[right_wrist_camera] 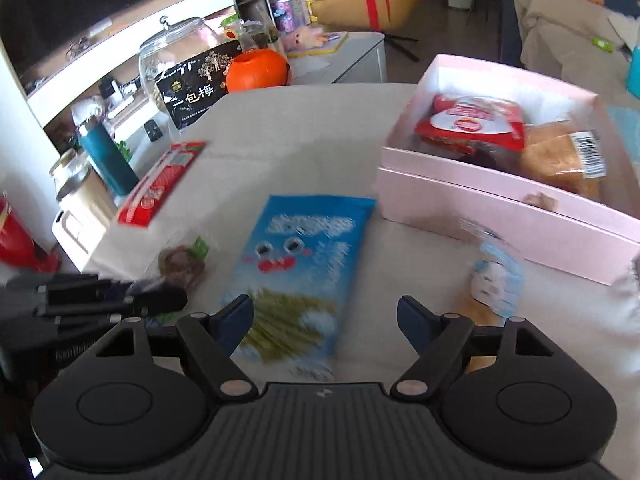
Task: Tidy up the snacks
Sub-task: 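Grasp the blue seaweed snack packet with the right tool, then lift the seaweed packet toward the pink box with the right tool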
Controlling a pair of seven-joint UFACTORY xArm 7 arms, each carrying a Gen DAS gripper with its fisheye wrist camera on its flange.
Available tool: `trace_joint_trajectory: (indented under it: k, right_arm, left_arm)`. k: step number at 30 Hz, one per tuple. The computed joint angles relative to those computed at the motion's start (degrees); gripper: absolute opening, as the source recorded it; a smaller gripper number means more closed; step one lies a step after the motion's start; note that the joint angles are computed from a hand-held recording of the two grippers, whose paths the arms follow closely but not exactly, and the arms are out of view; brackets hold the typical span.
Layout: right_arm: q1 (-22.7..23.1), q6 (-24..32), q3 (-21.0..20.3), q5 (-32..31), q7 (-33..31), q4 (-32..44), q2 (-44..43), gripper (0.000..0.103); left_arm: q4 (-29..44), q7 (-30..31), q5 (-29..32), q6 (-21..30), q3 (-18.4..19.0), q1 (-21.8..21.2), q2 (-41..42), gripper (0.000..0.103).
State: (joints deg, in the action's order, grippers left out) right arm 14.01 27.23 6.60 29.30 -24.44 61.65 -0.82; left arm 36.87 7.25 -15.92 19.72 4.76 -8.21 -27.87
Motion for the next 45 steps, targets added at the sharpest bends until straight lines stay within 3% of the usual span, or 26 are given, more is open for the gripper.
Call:
trace_joint_trajectory:
  k: [3,9,12,14,17,28,33,40,45]
  right_arm:
    - [0.8,0.4,1.0,-2.6,3.9,4.4,4.5,0.083]
    - [4.5,-2.0,0.8,-22.2,18.6,9.6,11.2,0.097]
    - [4.8,-3.6,1.0,-27.6,19.8,7.6,10.3,0.096]
    - [3.3,-4.6,2.1,-25.2,17.0,5.1,8.4,0.086]
    - [1.6,-4.0,2.5,-20.9,11.8,1.6,4.7,0.082]
    - [0.4,-1.7,-1.6,-9.1,2.5,-8.0,-5.4,0.079]
    - [1.9,-1.5,-3.8,-0.6,-5.0,-11.1,-10.2,0.079]
    - [0.8,-8.9,-5.2,-4.9,-2.5,-16.8,-17.0,0.079]
    - [-0.4,-11.6,-8.2,-6.7,0.9,-19.5,-19.3,0.079]
  left_arm:
    - [-0.1,0.1,-0.3,0.2,0.5,0.0,0.0,0.019]
    - [-0.3,0.4,-0.5,0.1,0.5,-0.2,0.2,0.019]
    - [0.2,0.8,-1.1,0.1,0.9,-0.6,0.7,0.019]
    - [0.8,1.3,-1.6,0.0,1.2,-1.0,1.5,0.019]
    - [2.9,2.1,-1.8,-0.1,1.2,-0.9,4.0,0.020]
    - [4.5,2.8,-0.4,1.0,-1.4,0.1,5.2,0.020]
    - [3.7,4.7,-2.3,2.0,-0.8,-2.5,2.8,0.019]
    - [4.5,8.4,-5.6,1.5,-0.7,-8.3,1.0,0.018]
    - [6.5,8.4,-5.0,2.2,-1.9,-8.3,1.7,0.018]
